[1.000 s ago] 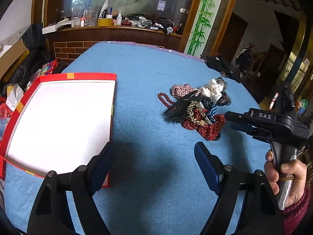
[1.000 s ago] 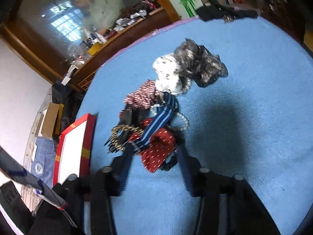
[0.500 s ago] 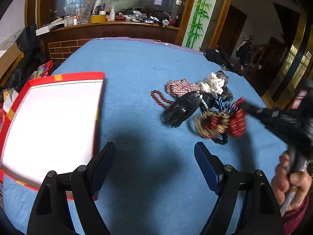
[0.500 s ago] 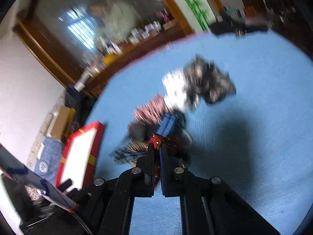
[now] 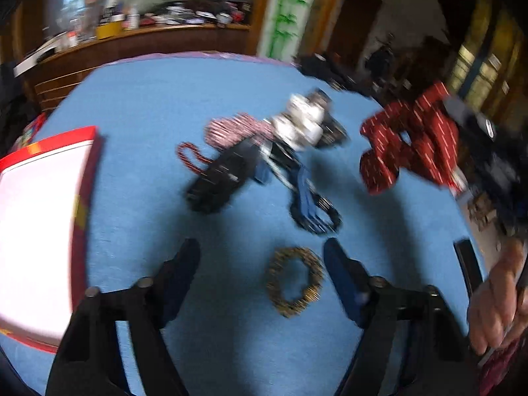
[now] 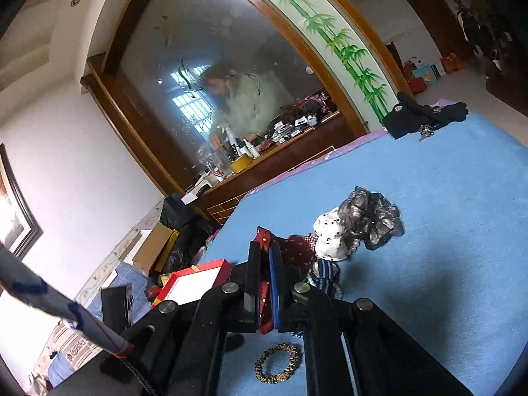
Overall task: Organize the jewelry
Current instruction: 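Grasp the red polka-dot scrunchie with the right tool while the left tool grasps the leopard hair tie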
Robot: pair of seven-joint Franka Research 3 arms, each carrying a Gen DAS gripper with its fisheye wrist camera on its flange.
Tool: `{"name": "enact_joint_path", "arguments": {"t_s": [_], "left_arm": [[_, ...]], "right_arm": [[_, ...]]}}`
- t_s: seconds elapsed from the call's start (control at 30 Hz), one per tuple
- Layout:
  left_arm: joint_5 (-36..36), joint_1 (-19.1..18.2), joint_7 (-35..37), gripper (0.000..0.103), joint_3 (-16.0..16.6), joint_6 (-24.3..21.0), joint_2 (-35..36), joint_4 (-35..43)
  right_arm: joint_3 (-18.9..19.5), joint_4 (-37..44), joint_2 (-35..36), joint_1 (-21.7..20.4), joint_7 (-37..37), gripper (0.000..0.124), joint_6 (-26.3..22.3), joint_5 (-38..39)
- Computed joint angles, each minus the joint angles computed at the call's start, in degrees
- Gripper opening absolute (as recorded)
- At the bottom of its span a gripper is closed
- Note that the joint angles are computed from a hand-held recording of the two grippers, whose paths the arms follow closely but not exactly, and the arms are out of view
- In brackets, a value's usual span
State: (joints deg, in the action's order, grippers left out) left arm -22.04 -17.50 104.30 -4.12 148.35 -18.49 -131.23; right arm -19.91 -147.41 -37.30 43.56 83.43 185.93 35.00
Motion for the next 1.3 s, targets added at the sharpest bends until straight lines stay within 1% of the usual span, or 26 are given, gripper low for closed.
{"name": "enact_joint_path", "arguments": {"t_s": [0.03, 0.07, 0.1, 0.17, 0.27, 0.33, 0.4, 0.47, 0.53, 0.57, 0.7, 0.8, 1.03, 1.2, 1.3], "left_arm": [[-0.5, -0.8, 1.3, 0.06, 0.1, -1.3, 0.3, 0.2], [-0.6, -1.0, 1.9, 0.05, 0.0, -2.3, 0.6, 0.3], [0.1, -0.9, 1.9, 0.042, -0.6, -2.8, 0.8, 0.3], [2.4, -0.3, 1.0, 0.039, -1.9, -2.2, 1.0, -0.4], [2.2, -0.4, 0.9, 0.038, -1.8, -2.6, 1.5, -0.5], [2.1, -0.5, 0.9, 0.036, -1.8, -2.6, 1.4, -1.0], [1.6, -0.7, 1.5, 0.028, -1.6, -3.2, 1.7, -1.1], [0.4, -1.0, 2.5, 0.026, -1.5, -2.5, 2.0, -1.3], [-0.8, -1.4, 2.9, 0.018, -1.5, -1.9, 2.1, -1.6], [-0.7, -1.2, 2.6, 0.006, -1.7, -1.9, 2.2, -1.5], [-1.4, -1.4, 3.0, 0.006, -1.8, -0.4, 1.6, -2.5], [-3.3, -2.3, 4.3, 0.006, -0.9, 0.2, -0.1, -3.4], [-2.7, -2.7, 3.9, 0.006, 0.5, 2.8, -3.8, -4.5], [-2.1, -2.8, 3.5, 0.006, 1.7, 3.4, -4.5, -3.9], [-1.2, -2.3, 2.7, 0.006, 2.1, 3.8, -5.6, -4.0]], "right_arm": [[0.0, -0.2, -0.4, -0.1, -0.1, 0.006, -0.1, -0.1], [0.0, -0.4, -0.5, -0.1, 0.0, 0.006, 0.1, -0.1], [-0.4, -0.5, -0.6, 0.3, -0.2, 0.006, 0.2, -0.1], [-1.8, -0.7, -1.2, 1.8, -0.6, 0.006, 0.1, -0.2], [-2.2, -0.7, -1.2, 2.4, -0.9, 0.006, 0.1, -0.3], [-2.4, -0.8, -1.3, 2.8, -1.1, 0.006, 0.2, -0.3], [-2.7, -0.8, -1.5, 3.3, -1.2, 0.006, 0.1, -0.3], [-3.6, -0.9, -1.9, 4.4, -1.7, 0.006, 0.3, -0.3], [-3.5, -1.0, -1.9, 4.3, -1.7, 0.006, 0.4, -0.3], [-3.8, -1.0, -1.9, 4.7, -1.7, 0.006, 0.4, -0.3], [-4.0, -0.9, -1.8, 4.9, -1.8, 0.006, 0.1, -0.3], [-3.7, -0.8, -1.5, 4.6, -2.0, 0.006, 0.2, -0.2], [-3.8, -0.7, -1.1, 4.8, -2.7, 0.006, -0.5, -0.1], [-2.8, -0.5, -0.7, 4.3, -3.5, 0.006, -1.1, 0.3], [-3.0, -0.3, -0.6, 5.0, -4.5, 0.006, -1.6, 0.8]]}}
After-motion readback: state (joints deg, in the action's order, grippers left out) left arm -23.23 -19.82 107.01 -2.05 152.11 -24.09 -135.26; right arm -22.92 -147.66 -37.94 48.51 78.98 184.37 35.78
